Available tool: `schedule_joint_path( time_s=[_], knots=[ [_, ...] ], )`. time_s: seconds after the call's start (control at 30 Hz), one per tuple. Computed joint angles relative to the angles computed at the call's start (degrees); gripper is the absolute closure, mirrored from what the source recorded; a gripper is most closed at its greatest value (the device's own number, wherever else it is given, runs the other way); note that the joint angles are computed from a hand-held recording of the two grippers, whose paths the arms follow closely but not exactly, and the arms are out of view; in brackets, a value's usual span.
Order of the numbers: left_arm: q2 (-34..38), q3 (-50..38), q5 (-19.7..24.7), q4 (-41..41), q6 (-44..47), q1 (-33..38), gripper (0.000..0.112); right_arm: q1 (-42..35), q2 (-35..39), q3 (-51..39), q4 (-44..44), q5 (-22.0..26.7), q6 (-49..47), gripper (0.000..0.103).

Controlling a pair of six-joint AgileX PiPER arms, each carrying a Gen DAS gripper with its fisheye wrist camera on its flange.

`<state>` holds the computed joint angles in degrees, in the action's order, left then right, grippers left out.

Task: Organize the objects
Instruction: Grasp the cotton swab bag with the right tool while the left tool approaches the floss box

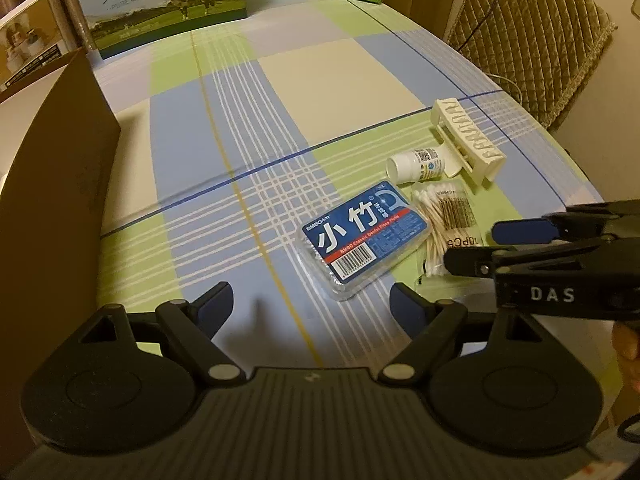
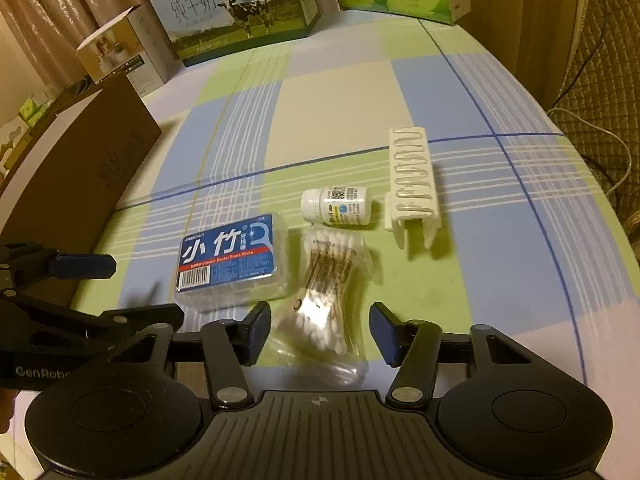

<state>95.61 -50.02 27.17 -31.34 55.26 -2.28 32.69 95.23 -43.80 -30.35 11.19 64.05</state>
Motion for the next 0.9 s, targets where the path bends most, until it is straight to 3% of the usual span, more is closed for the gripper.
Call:
schedule_joint_path(
  time_s=[0.2,0.37,0.5,0.73,0.9],
  knots=[
    [1.9,-1.0,-1.3,-1.0,3.2,-1.1,0.030,-1.9,0.7,1.2,4.4,-3.8,-6.5,0.076],
    [4.4,-3.2,-0.8,-0.1,4.5,-2.6,0.030,-3.6,-0.6,2.5,11.8,-3.7,-15.2,0.080],
    [6.2,-4.8,-0.2,-0.5,8.5,-3.7,0.029,-5.6,-2.0,3.6,20.0,-2.8,-24.0,0.080],
    [11.0,-9.0,0.2,0.3,9.8,-6.3,0.030,-6.0,-3.0,3.9,17.3,-1.5,-20.6,0.078],
    [11.6,-8.8,-0.9,-1.3,11.0,-7.3,0.034,-4.9,-2.4,3.4,7.8,-0.5,-9.7,0.056]
  ],
)
